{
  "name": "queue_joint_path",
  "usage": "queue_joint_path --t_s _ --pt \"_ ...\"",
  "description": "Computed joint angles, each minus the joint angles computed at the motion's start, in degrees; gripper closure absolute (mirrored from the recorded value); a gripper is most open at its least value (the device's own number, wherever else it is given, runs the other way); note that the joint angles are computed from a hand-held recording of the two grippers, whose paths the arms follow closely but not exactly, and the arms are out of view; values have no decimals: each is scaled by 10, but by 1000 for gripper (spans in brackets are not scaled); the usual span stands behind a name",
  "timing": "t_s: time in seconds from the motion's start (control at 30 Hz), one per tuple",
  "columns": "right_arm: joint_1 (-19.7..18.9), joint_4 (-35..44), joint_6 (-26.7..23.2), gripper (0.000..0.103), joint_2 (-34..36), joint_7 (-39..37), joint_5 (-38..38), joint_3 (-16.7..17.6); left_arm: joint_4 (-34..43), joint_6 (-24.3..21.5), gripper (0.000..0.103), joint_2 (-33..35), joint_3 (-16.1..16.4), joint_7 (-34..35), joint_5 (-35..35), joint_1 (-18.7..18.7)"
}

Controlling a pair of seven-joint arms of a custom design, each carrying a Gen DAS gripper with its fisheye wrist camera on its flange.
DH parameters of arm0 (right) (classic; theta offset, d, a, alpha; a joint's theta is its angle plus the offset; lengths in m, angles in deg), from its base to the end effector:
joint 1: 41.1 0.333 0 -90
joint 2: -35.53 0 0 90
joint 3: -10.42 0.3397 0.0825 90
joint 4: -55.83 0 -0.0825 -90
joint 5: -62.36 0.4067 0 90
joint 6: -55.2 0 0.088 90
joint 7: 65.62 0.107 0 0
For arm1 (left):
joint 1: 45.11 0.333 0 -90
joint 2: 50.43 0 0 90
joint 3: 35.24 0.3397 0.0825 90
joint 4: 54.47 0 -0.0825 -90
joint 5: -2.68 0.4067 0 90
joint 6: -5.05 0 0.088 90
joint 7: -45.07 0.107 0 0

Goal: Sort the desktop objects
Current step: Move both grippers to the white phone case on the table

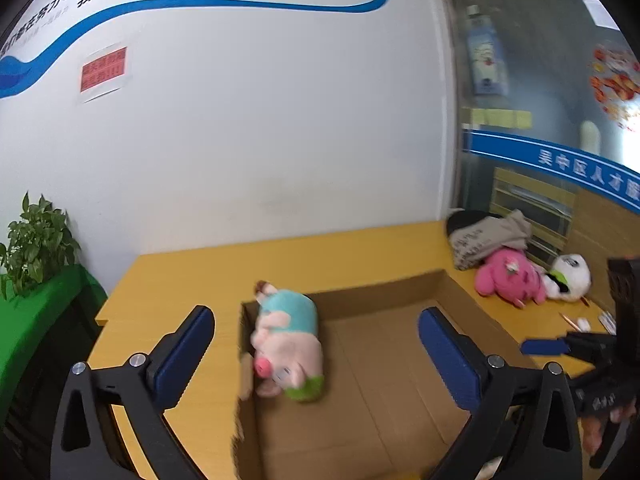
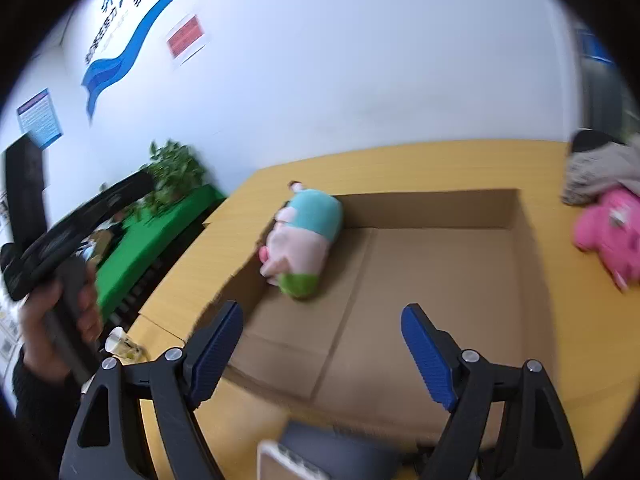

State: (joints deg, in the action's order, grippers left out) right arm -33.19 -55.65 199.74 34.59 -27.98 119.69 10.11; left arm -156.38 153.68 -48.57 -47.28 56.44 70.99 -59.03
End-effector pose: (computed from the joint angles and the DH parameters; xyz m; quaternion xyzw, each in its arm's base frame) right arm 0.6136 0.0737 0.5649 -0.7347 0.4998 -0.0905 0.4498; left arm 0.5710 -0.2958 0.6281 -0.6203 0.5582 -0.3718 0.4067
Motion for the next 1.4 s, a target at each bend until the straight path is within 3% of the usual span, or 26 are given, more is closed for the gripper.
queue_joint_path --t_s 0.1,0.2,0.27,0.3,0.37,0.43,0.47,0.5,0.53,0.6,0.63,0.67,0.7,0.73,0.77,0.97,1.17,1.3,1.4 --pt "0 -46 17 22 -37 -17 26 -5 -46 34 0 -26 -9 -39 2 -6" --pt "4 -78 15 22 -69 -40 34 -12 -69 34 1 -42 -22 -59 0 -10" --pt "7 -95 14 24 -88 -57 39 -17 -83 42 21 -54 -25 -65 -9 -10" --pt "9 -101 13 24 -95 -61 39 -19 -88 54 27 -57 -24 -56 -30 -9" --pt "13 -116 18 33 -107 -72 38 -20 -103 102 52 -59 -19 -26 -83 -6" --pt "17 -127 32 51 -113 -82 41 -20 -120 155 71 -60 -15 -12 -126 -1" --pt "18 -134 44 62 -119 -80 36 -19 -124 163 73 -61 -17 -19 -127 2" --pt "18 -136 51 96 -122 -76 30 -18 -123 156 73 -61 -22 -28 -118 4" --pt "19 -137 57 101 -122 -77 25 -19 -121 141 73 -62 -29 -36 -101 4" --pt "21 -142 55 101 -127 -76 15 -22 -118 130 56 -61 -35 -48 -81 3" --pt "22 -141 41 100 -128 -79 17 -27 -114 120 25 -59 -39 -53 -73 0" --pt "24 -140 35 94 -127 -81 25 -31 -113 114 7 -58 -42 -69 -57 -1" --pt "24 -140 30 64 -126 -80 34 -33 -114 115 6 -60 -44 -100 -27 -1" --pt "25 -139 30 28 -125 -78 40 -33 -116 123 6 -61 -43 -107 -19 -2" --pt "26 -142 28 18 -126 -85 56 -37 -118 133 6 -61 -41 -103 -23 -3" --pt "21 -139 26 17 -122 -82 68 -35 -124 131 4 -63 -42 -98 -28 -8" --pt "15 -146 22 17 -119 -67 59 -34 -132 160 3 -47 -35 -68 -63 -10" --pt "7 -159 -21 17 -120 -80 56 -46 -156 185 3 -37 -27 -47 -118 -11" --pt "-6 -171 -49 18 -105 -58 11 -42 -181 222 3 -29 -21 -24 -174 -10"
